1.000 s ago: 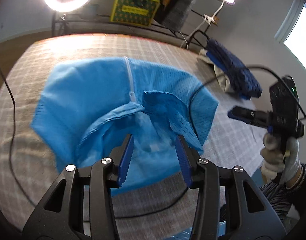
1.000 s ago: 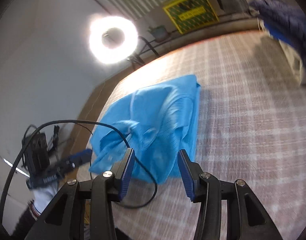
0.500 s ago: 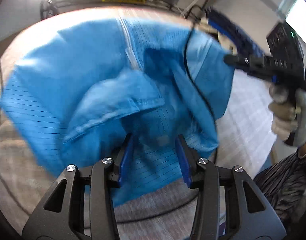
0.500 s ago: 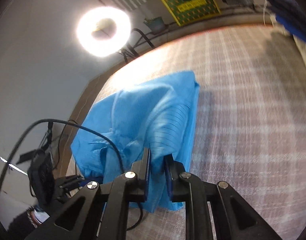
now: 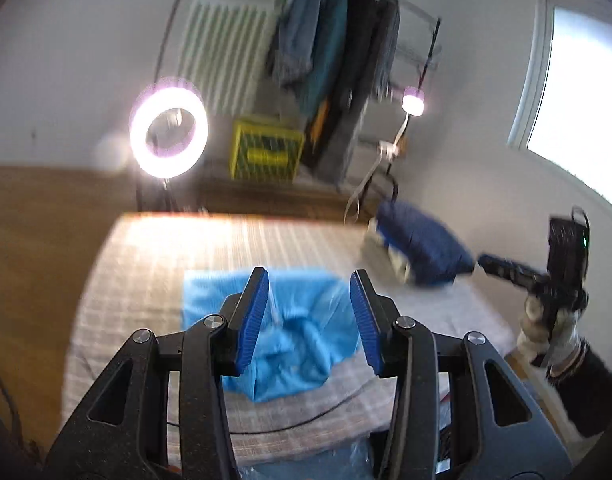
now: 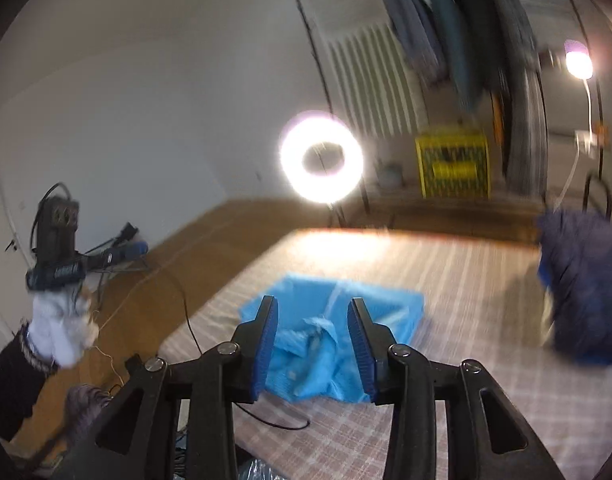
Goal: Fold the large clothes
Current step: 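Release the coat and raise both tools above the folded bundle, then lower both tools to the folded coat and grasp its edge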
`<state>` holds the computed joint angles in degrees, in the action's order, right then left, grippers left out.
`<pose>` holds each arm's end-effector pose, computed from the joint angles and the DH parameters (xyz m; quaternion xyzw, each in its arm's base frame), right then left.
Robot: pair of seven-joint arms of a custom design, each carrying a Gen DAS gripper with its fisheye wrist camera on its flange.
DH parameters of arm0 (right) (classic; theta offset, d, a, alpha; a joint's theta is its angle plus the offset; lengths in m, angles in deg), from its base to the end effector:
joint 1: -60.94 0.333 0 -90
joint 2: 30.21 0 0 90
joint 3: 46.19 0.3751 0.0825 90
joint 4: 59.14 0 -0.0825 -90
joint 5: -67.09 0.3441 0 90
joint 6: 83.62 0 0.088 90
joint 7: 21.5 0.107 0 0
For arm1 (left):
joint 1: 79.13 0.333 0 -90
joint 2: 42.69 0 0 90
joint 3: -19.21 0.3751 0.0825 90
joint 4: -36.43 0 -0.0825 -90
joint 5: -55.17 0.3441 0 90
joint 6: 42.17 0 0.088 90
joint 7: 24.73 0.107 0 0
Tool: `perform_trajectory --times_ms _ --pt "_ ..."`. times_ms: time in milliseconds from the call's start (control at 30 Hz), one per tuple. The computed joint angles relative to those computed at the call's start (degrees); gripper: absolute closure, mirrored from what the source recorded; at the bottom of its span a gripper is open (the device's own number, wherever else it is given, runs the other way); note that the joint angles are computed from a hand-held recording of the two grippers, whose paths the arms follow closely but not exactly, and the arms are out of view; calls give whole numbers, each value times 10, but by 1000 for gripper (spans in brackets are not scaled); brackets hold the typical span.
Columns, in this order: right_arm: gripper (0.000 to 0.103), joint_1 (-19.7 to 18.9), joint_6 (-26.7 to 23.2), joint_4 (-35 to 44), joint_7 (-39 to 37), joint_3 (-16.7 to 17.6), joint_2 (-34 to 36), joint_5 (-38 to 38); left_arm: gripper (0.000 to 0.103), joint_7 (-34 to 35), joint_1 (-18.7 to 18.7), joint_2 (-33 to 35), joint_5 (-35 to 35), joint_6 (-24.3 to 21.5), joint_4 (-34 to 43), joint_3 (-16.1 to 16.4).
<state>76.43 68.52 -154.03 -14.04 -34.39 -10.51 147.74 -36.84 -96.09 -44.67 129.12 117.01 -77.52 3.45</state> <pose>0.6224 0.2652 0.5400 -0.7695 0.3276 -0.0767 0.5428 0.4351 -0.3332 0.6196 -0.6414 0.5549 -0.4551 0.2711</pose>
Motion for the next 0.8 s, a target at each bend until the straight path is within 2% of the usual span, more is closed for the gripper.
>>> perform_trajectory --times_ms 100,233,400,467,533,600,667,733,800 --pt "64 -15 -28 -53 -59 0 -71 56 59 3 -3 -49 -17 -18 0 -9" --pt "63 -9 -61 -107 -108 -29 -144 94 59 22 2 -96 -41 -35 3 -30" --pt "52 1 -76 -129 -132 -58 -177 120 48 63 12 -118 -65 -80 13 -57" --pt "51 1 -83 -124 -120 -65 -169 121 48 59 17 -115 -69 -66 5 -54" --pt "51 -1 -97 -114 -82 -68 -147 105 48 31 27 -107 -57 -41 -12 -49" --pt "51 0 -89 -103 -61 -65 -120 94 48 -19 41 -85 -33 -6 -28 -40" --pt "51 6 -67 -75 -16 -58 -77 56 48 -66 52 -49 -7 27 -38 -26" --pt "51 9 -55 -38 44 -53 -29 2 48 -71 52 -12 -2 35 -34 -12" --pt "51 7 -71 16 128 -51 31 -66 48 -61 54 38 -14 69 -26 12"
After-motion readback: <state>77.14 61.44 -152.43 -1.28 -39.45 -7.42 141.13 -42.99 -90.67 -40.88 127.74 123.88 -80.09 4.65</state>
